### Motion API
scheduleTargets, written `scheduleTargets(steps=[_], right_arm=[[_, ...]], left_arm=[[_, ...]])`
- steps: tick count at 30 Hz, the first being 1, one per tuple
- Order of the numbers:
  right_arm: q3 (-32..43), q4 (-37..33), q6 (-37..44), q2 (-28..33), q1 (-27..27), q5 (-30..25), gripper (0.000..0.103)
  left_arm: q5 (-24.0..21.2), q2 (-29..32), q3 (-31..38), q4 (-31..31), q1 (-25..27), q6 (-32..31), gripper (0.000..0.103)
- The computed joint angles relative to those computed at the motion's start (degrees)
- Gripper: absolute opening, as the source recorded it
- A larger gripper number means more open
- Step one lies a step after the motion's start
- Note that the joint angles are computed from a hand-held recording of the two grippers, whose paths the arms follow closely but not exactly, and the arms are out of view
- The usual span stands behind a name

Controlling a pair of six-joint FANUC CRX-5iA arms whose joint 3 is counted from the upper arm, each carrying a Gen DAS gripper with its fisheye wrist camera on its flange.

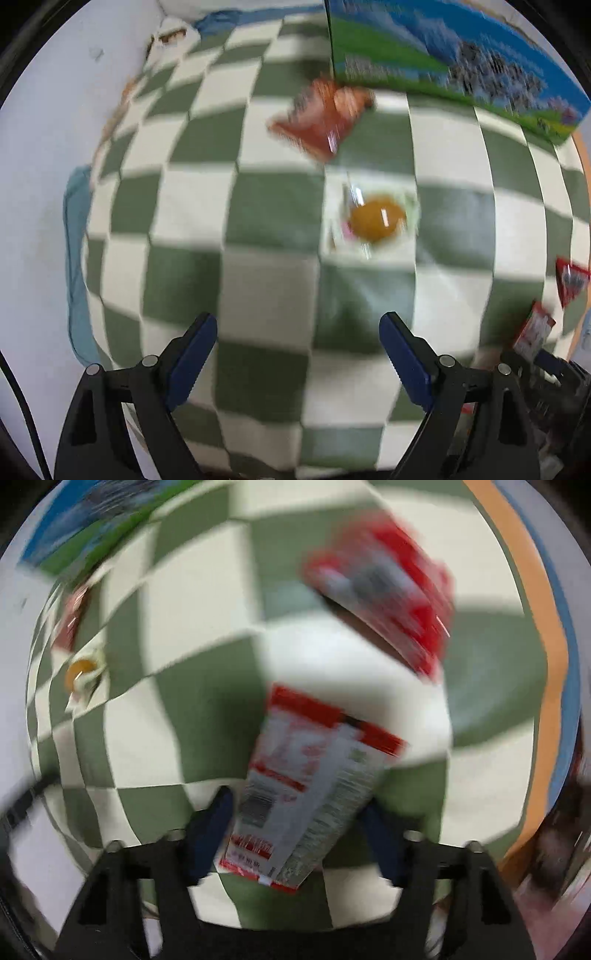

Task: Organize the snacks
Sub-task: 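Grasp the brown biscuit packet with left tool while right tool grasps red-white stick pack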

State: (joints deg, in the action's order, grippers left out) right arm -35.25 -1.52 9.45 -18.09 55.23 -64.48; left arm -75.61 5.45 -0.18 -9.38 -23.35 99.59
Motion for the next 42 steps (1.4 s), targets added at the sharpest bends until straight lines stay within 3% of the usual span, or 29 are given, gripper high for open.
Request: scheduleTargets(steps=[4, 8, 10, 13, 15, 17, 19, 21, 23, 25, 30, 37, 42], right_arm=[[3.9, 8.1, 4.2, 6.0, 3.0, -1.3, 0.053], [7.7, 13.9, 8.0, 10.8, 0.6, 0.2, 0.048], [9.6, 13.4, 10.8, 12.3, -2.1, 1.7, 0.049], [12.9, 10.3, 14.4, 13.1, -5.5, 1.9, 0.053], [12.1, 10.3, 13.8, 11.3, -5.5, 1.8, 0.065], [11.8, 8.8, 13.2, 9.7, -5.1, 0.6, 0.067], [10.8, 5.9, 12.1, 7.7, -4.6, -0.1, 0.067], [9.7, 3.6, 11.3, 5.9, -4.0, -1.1, 0.067], [8.5, 2.3, 10.0, 5.2, -3.0, -1.5, 0.067], [6.8, 0.7, 10.7, 3.4, -3.2, -2.8, 0.067], [6.7, 1.4, 11.9, 7.6, -0.2, -4.5, 0.067], [5.6, 4.7, 10.9, 10.0, 4.6, -5.3, 0.068], [4.2, 5.2, 9.8, 8.8, 5.3, -2.7, 0.058]], left_arm=[[1.7, 4.4, 7.7, -3.8, -0.5, -3.0, 0.090], [1.8, 11.6, 16.2, -6.7, -0.6, -9.3, 0.090], [0.7, 14.7, 19.1, -6.1, -0.4, -12.0, 0.090], [-0.6, 18.6, 22.0, -4.8, 0.1, -15.2, 0.090], [-1.4, 20.7, 23.1, -3.7, 0.5, -16.6, 0.090], [-1.4, 22.1, 23.0, -2.2, 0.9, -17.9, 0.090], [0.9, 21.6, 21.5, -0.9, 1.3, -18.7, 0.090], [2.6, 21.0, 20.2, 0.2, 1.5, -19.9, 0.083], [3.0, 20.7, 19.4, 1.1, 1.7, -21.0, 0.058], [3.0, 20.2, 18.8, 0.9, 1.6, -21.4, 0.056], [3.0, 15.9, 13.3, 2.2, 3.1, -19.2, 0.054], [1.0, 6.3, -0.8, 6.6, 8.2, -13.8, 0.054], [-0.6, 0.7, -9.7, 11.7, 11.5, -10.5, 0.054]])
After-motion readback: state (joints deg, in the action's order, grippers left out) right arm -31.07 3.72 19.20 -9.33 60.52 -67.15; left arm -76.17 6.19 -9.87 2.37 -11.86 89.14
